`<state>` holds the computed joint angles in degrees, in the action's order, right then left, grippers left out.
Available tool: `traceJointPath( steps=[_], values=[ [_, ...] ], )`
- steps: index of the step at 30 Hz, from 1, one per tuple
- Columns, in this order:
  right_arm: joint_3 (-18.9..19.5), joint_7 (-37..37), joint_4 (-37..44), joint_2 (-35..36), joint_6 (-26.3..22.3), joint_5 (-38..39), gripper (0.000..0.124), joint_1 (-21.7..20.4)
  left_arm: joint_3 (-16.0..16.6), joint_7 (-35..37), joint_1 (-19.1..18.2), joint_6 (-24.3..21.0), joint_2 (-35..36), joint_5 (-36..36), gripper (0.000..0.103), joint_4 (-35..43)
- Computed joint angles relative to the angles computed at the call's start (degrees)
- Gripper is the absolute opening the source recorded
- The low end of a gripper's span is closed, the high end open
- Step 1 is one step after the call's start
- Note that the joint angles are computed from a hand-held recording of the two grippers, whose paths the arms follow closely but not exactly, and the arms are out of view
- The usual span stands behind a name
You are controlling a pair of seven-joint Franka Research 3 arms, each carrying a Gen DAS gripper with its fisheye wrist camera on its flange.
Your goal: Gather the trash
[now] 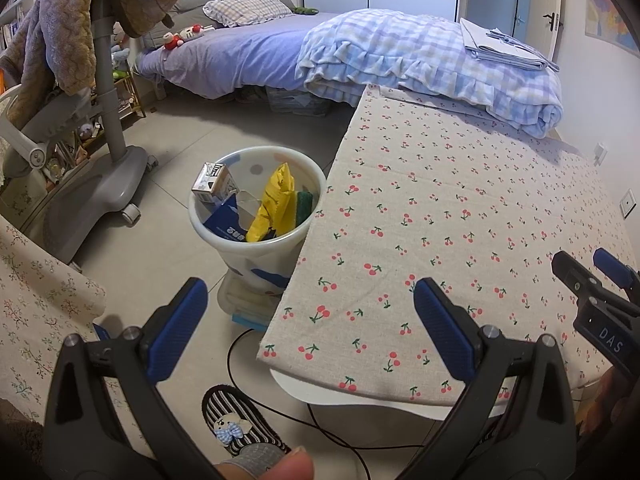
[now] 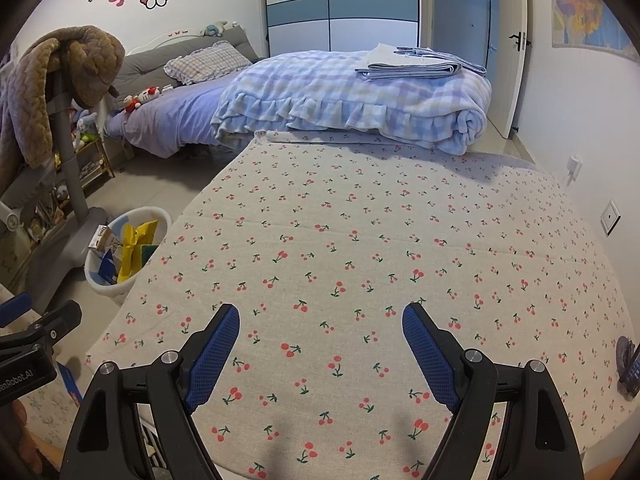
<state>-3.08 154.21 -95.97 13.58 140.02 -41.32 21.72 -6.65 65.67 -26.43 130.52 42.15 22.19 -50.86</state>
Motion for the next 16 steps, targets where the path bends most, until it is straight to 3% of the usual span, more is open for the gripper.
traceJointPath(
  steps=[16],
  values=[
    [0.0,0.1,0.0,0.1,0.1,-0.2,0.085,0.0,-0.3,0.5,0.0,-1.4,0.9,-0.7,0.102,2.0]
  ],
)
